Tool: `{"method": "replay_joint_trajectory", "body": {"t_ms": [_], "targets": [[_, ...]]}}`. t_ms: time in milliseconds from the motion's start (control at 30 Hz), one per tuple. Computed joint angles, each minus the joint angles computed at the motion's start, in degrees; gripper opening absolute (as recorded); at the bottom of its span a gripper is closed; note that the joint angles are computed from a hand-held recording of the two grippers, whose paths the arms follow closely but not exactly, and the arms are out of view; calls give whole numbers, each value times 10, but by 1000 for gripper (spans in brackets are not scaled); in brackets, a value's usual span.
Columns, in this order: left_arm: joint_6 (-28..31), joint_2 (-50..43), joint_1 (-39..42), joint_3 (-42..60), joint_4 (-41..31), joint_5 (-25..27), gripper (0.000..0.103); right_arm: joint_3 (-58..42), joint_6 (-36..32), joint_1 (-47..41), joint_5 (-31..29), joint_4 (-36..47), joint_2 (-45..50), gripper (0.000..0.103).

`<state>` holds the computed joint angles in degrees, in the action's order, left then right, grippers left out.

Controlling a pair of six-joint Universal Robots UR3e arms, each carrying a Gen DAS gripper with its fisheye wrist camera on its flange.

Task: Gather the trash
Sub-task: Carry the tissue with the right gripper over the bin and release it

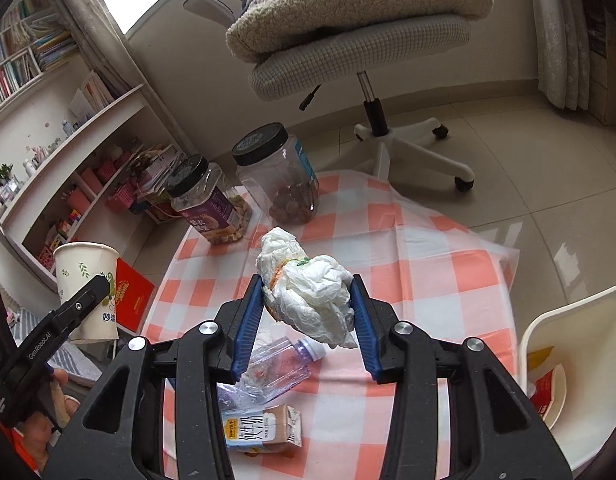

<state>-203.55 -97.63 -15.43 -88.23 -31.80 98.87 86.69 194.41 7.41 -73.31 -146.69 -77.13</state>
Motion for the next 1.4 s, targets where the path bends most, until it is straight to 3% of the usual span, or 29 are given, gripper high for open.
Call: {"method": "replay_joint_trajectory", "body": {"t_ms": [400,767,1067,1167,1233,1400], "targets": [[-12,-81,-86,86,2,40,60,102,-55,-24,-81,-52,-89,41],[-8,-158,-138,172,-15,40,60,180,-88,-114,-75,-40,-185,41],[12,-219,-188,244,-29,37,60,274,-163,-255,-53,-14,-291,42],[15,-257,-214,291,-47,32,61,301,-184,-319,-32,7,-329,54],[6,-286,-231,324,-64,21,61,323,-183,-360,-27,4,-355,88],[-18,-388,-277,471,-141,-1,61,341,-187,-478,31,38,-403,95]]}}
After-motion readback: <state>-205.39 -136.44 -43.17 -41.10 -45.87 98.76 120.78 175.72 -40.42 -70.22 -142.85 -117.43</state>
